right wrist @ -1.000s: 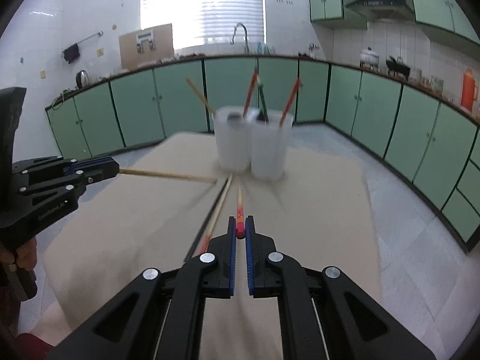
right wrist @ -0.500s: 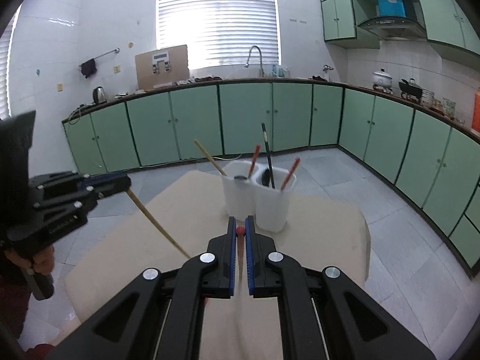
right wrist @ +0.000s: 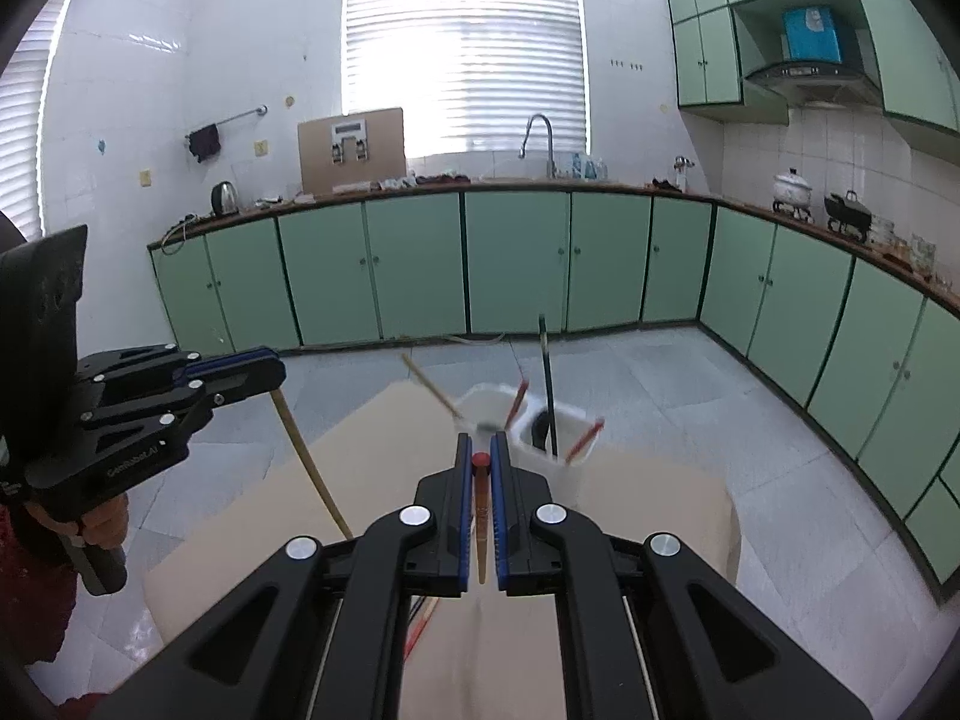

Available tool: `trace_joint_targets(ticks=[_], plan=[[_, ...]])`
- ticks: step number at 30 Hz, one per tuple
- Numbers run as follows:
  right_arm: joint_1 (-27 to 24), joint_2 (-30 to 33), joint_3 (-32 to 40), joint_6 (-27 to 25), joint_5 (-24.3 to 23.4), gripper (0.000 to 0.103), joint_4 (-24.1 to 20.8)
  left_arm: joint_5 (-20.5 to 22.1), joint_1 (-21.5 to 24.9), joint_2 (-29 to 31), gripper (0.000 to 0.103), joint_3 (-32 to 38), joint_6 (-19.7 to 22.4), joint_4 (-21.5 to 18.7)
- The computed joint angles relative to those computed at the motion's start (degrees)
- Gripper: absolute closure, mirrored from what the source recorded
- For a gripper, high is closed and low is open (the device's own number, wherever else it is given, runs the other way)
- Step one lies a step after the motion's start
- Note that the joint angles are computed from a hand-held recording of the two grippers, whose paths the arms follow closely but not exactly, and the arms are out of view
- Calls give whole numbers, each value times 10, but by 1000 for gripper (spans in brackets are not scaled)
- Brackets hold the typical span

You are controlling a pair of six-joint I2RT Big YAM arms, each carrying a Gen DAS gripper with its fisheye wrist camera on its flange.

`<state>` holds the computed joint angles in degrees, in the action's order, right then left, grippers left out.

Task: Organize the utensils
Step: 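Lift both held chopsticks upright and carry them over the white holder, then lower the chopsticks into the white holder and open both tools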

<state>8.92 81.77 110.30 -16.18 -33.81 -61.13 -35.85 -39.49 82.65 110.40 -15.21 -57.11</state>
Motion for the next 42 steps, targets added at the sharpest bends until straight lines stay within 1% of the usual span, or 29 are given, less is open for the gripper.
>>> trace_joint_targets(ticks=[4,7,11,14,16,19,22,24,26,33,36,38,42], plan=[[0,27,61,11,7,97,10,0,11,29,97,59,32,11],[-1,58,122,27,13,97,7,3,24,62,97,120,54,16],[3,114,217,39,26,97,-13,15,45,120,97,223,78,14],[10,163,292,43,40,97,-39,21,59,171,97,307,86,-3],[15,188,325,41,52,97,-51,27,70,206,97,358,90,-13],[23,229,376,43,63,97,-77,38,85,240,97,397,83,-27],[29,263,408,42,76,97,-98,52,100,261,97,407,69,-37],[33,275,409,43,84,97,-100,59,109,266,97,397,61,-36],[37,284,413,44,90,97,-105,72,118,276,97,393,51,-44],[43,272,346,36,98,97,-84,100,141,251,97,306,31,-23],[43,266,322,37,98,97,-79,111,146,241,96,282,28,-20],[42,263,309,36,93,97,-82,115,149,241,96,277,27,-24],[39,263,298,31,88,96,-97,125,153,228,95,246,21,-24]])
